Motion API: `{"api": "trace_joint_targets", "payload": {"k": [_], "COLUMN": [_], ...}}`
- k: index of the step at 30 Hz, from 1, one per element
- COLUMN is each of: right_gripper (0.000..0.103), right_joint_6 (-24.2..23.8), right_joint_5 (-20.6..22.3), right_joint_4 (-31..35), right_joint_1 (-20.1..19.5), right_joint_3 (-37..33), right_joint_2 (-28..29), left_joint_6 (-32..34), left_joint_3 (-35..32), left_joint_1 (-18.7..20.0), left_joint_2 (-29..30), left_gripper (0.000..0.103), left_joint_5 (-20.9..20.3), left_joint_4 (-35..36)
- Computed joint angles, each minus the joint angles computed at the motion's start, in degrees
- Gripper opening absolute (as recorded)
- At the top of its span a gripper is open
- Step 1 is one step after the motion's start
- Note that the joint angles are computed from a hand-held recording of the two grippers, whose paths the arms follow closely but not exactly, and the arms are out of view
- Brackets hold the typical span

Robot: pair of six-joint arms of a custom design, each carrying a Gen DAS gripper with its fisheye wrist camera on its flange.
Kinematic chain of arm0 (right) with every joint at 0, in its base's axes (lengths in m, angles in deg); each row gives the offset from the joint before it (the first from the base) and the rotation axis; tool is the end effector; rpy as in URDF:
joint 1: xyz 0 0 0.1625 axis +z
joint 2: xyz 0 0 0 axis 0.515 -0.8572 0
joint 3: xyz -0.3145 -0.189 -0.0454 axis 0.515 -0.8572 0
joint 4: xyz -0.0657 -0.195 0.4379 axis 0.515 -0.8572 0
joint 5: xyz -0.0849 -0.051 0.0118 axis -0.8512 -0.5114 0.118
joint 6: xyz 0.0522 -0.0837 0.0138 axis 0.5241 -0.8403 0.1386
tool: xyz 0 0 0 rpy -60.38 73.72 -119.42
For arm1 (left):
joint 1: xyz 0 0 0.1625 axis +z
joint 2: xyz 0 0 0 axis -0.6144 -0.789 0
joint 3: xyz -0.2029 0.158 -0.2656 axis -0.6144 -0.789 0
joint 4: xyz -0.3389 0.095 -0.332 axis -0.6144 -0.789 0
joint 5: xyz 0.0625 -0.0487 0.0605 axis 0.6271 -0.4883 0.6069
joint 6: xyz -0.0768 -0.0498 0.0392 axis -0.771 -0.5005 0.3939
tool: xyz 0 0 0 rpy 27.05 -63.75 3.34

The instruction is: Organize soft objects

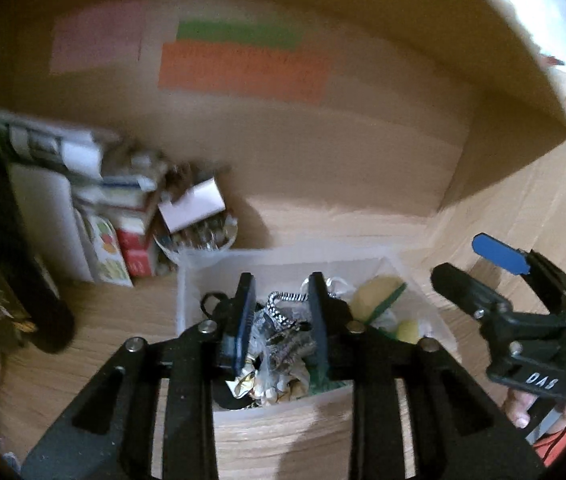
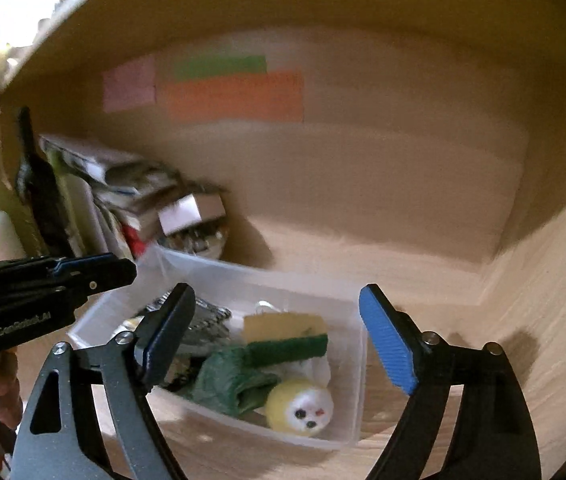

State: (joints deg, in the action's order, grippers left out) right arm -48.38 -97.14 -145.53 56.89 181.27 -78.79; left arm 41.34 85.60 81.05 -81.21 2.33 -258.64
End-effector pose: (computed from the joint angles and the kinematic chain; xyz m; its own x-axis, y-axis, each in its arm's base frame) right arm 0.1108 -0.6545 0.2779 -0.5818 -0.5190 0.6262 -0.8132 0.3834 -0.4378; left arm -0.3653 -0.6461 0.0433 -0.8139 -0.1477 -0.5619 0.4159 0.5274 -0.7409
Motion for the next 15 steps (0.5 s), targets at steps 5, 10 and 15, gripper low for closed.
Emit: {"api": "trace_joint_targets", "payload": {"k": [5, 10, 15], "right_gripper": [0.093, 0.103, 0.103], "right_joint_6": [0.1, -1.2, -1.1], "right_joint_5": [6.7, 11.1, 14.5], "right_joint_4": [-1.2, -6.3, -9.1], "right_joint_1": [-1.1, -1.9, -2.9], "right_joint_3": [4.8, 9.7, 13.7], "right_joint_2": [-6.0, -10.6, -14.3], "left_joint_6": [8.8, 16.5, 22.4], "left_joint_3": [2.5, 4.0, 4.9], "left_joint_1": [-3.8, -6.7, -9.1], "left_joint_2": [0.2, 0.6, 1.3], "left_gripper": [0.054, 0.072, 0.098], "left_joint_5": [3.1, 4.8, 6.8], "left_joint_4": [-12.5, -22.3, -30.4]}}
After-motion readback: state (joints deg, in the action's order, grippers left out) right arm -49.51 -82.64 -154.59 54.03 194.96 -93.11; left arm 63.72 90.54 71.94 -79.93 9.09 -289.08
